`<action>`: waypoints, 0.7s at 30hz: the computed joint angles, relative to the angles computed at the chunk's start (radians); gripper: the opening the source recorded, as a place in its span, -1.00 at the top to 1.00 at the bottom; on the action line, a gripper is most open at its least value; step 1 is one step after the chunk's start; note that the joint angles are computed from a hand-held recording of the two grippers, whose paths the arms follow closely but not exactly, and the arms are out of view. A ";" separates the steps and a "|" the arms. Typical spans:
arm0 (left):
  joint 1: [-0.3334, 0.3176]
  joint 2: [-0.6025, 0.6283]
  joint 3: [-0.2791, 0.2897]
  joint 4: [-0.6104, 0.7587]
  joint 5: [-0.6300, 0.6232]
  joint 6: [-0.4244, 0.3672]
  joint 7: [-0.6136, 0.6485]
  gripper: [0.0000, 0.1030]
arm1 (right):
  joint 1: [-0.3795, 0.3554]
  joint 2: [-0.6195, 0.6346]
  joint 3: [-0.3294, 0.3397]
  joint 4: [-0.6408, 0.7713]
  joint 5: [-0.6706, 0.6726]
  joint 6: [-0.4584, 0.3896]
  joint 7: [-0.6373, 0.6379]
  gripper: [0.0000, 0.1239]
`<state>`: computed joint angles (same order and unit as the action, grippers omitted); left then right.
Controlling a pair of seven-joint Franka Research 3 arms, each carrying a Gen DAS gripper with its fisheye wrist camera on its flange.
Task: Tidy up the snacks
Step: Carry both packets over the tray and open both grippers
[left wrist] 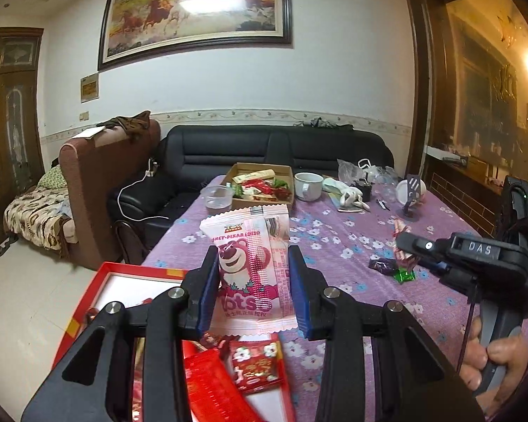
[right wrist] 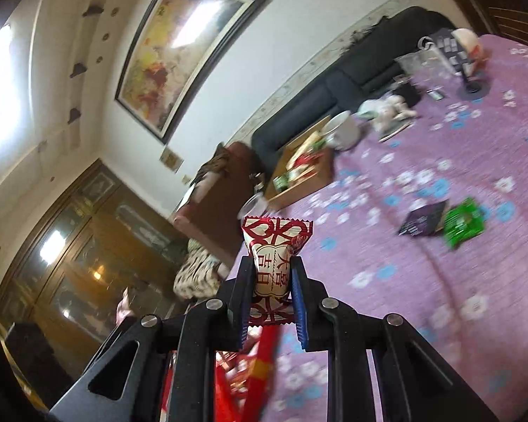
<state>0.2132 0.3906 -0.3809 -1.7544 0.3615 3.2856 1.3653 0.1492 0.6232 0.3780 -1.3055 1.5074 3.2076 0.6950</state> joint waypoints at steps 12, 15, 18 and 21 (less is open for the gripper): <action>0.126 -0.028 -0.066 -0.056 0.048 0.037 -0.064 0.32 | 0.175 0.039 -0.112 0.031 -0.446 -0.064 0.393 0.67; 0.128 -0.029 -0.046 -0.058 0.056 0.040 -0.085 0.32 | 0.204 0.060 -0.127 0.056 -0.525 -0.080 0.458 0.67; 0.123 -0.020 -0.018 -0.047 0.049 0.028 -0.108 0.32 | 0.233 0.086 -0.151 0.090 -0.605 -0.112 0.531 0.67; 0.067 -0.011 0.066 -0.028 0.021 0.015 -0.126 0.32 | 0.254 0.118 -0.168 0.131 -0.680 -0.144 0.592 0.67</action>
